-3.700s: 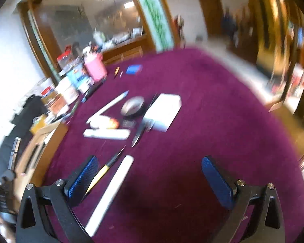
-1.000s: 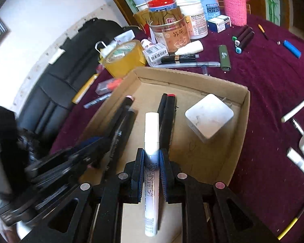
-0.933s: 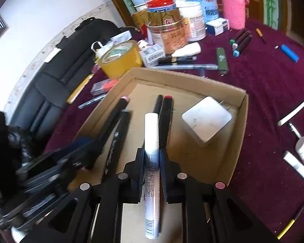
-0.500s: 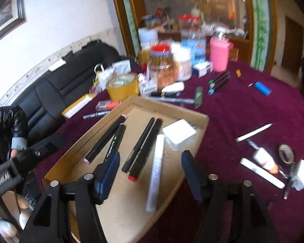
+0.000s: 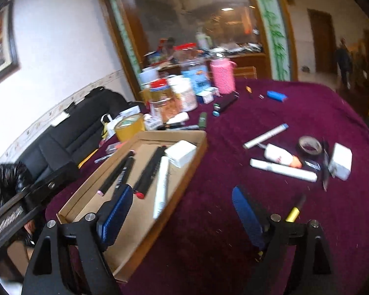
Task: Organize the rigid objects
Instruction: 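Withdraw both grippers from the tray back over the table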
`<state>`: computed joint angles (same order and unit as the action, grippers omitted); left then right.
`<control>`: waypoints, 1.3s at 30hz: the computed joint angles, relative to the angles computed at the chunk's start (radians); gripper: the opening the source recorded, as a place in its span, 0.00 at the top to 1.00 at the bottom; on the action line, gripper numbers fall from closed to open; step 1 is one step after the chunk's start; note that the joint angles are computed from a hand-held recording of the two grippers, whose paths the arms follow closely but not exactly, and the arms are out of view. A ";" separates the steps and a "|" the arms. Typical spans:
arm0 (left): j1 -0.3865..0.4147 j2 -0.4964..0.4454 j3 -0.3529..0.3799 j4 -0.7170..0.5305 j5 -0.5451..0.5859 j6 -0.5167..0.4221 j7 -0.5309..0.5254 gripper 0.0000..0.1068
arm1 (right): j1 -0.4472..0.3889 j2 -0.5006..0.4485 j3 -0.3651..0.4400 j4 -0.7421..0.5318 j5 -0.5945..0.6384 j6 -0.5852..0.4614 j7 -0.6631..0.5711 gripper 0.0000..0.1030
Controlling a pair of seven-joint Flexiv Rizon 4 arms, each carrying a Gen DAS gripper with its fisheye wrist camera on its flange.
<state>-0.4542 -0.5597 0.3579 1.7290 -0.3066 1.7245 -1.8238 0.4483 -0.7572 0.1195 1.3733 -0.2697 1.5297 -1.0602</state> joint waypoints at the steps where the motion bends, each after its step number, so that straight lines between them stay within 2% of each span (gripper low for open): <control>1: 0.015 0.005 -0.029 0.001 0.007 0.002 0.008 0.41 | 0.003 0.008 -0.013 0.015 0.009 0.012 0.014 0.16; 5: 0.068 0.025 -0.126 0.010 0.024 0.006 0.033 0.41 | 0.050 0.046 -0.117 0.091 0.017 0.084 0.081 0.16; 8: 0.122 0.042 -0.212 0.024 0.037 0.026 0.053 0.41 | 0.124 0.075 -0.240 0.152 0.020 0.147 0.138 0.16; 12: 0.120 0.045 -0.232 0.026 0.036 0.041 0.074 0.34 | 0.196 0.091 -0.347 0.197 0.028 0.178 0.180 0.16; 17: 0.162 0.049 -0.297 0.034 0.038 0.037 0.105 0.34 | 0.187 0.090 -0.343 0.207 0.028 0.185 0.185 0.16; 20: 0.194 0.050 -0.337 0.041 0.039 0.037 0.116 0.30 | 0.170 0.090 -0.326 0.202 0.030 0.180 0.189 0.16; 24: 0.229 0.046 -0.379 0.041 0.036 0.030 0.121 0.29 | 0.182 0.093 -0.356 0.209 0.045 0.192 0.209 0.16; 28: 0.270 0.044 -0.430 0.046 0.038 0.028 0.125 0.29 | 0.164 0.089 -0.340 0.203 0.051 0.183 0.220 0.16; 33: 0.275 0.044 -0.436 0.050 0.040 0.032 0.127 0.29 | 0.113 0.081 -0.275 0.184 0.034 0.161 0.219 0.16; 39: 0.287 0.036 -0.449 0.043 0.037 0.014 0.129 0.29 | 0.102 0.086 -0.281 0.179 0.025 0.167 0.223 0.16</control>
